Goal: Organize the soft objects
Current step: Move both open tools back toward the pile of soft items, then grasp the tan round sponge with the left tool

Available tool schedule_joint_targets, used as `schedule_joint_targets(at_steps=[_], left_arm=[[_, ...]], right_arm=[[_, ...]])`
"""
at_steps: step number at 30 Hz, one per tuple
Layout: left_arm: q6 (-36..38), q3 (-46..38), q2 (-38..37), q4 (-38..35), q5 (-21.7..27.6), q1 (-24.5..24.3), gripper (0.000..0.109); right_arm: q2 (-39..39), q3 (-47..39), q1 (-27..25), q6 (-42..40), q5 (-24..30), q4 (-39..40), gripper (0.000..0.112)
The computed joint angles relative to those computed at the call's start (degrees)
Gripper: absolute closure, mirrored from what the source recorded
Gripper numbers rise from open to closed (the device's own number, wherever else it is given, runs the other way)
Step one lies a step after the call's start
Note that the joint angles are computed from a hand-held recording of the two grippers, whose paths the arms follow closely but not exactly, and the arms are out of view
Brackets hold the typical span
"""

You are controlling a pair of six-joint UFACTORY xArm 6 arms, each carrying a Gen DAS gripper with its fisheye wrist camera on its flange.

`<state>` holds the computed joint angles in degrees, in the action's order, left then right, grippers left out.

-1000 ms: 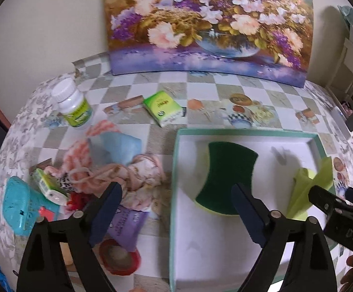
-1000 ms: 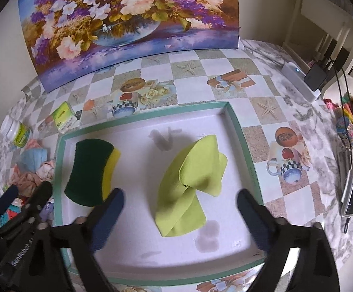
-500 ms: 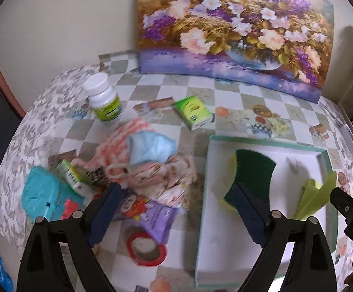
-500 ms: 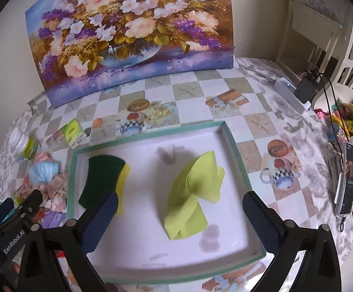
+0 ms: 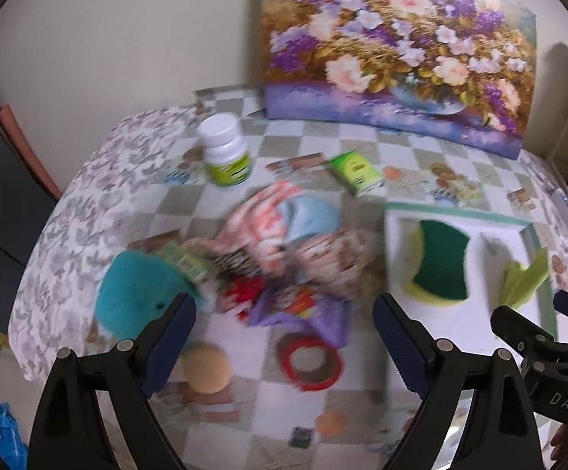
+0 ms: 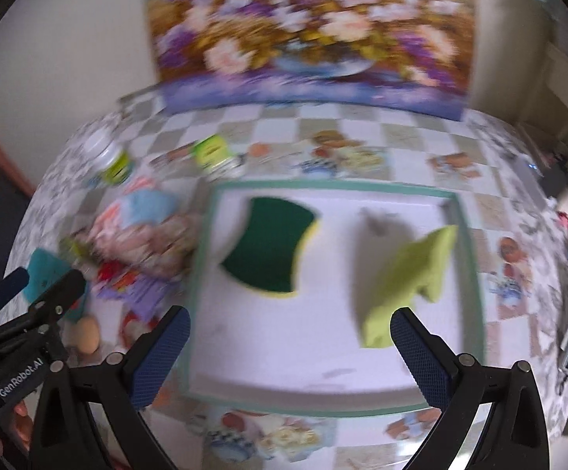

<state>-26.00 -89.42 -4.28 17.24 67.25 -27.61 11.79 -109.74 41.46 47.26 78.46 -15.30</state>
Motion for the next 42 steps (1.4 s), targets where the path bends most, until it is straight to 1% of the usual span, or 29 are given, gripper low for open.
schedule_joint_targets(at_steps=[6, 9, 13, 18, 21, 25, 32, 38, 40, 42], left_arm=[[-0.6, 7.6, -5.0, -0.4, 1.0, 4.1, 0.016], [-0.9, 9.8, -6.1, -1.9, 1.9, 6.4, 0.016], [-1.1, 11.6, -7.1, -2.8, 2.6, 7.9, 0.016], [-1.0, 13.3, -7.7, -4.7, 2.9, 9.7, 0.016], [-1.0, 13.6, -7.4, -6.0, 3.0, 10.2, 0.016], [-0.4, 14.0, -6.7, -8.1, 3.0, 11.0, 0.016], [0.0, 14.3, -5.5, -9.7, 3.2, 11.6, 0.016], [1.1, 14.0, -4.1, -10.6, 3.8, 11.5, 0.017], [1.3, 13.8, -3.6, -10.7, 4.0, 11.5, 0.019], [1.7, 13.2, -2.7, -11.0, 4.1, 11.5, 0.026]], right_arm=[[5.2, -4.2, 2.2, -5.9, -2.3, 5.2, 0.009], [7.4, -6.2, 2.8, -7.6, -1.9, 7.2, 0.009], [10.1, -8.1, 3.4, -10.8, -1.4, 10.2, 0.009], [12.8, -11.0, 4.2, -14.2, -0.2, 11.4, 0.009], [14.0, -12.2, 4.5, -16.1, -0.4, 12.4, 0.009], [16.4, -14.8, 4.8, -17.3, 1.1, 12.2, 0.009], [16.5, -14.5, 4.9, -18.9, -0.7, 12.8, 0.011], [18.5, -17.4, 5.4, -20.5, 1.0, 13.1, 0.011], [19.1, -18.2, 5.6, -20.6, 1.3, 13.1, 0.011], [19.3, -18.5, 5.6, -20.8, 1.3, 13.2, 0.011]])
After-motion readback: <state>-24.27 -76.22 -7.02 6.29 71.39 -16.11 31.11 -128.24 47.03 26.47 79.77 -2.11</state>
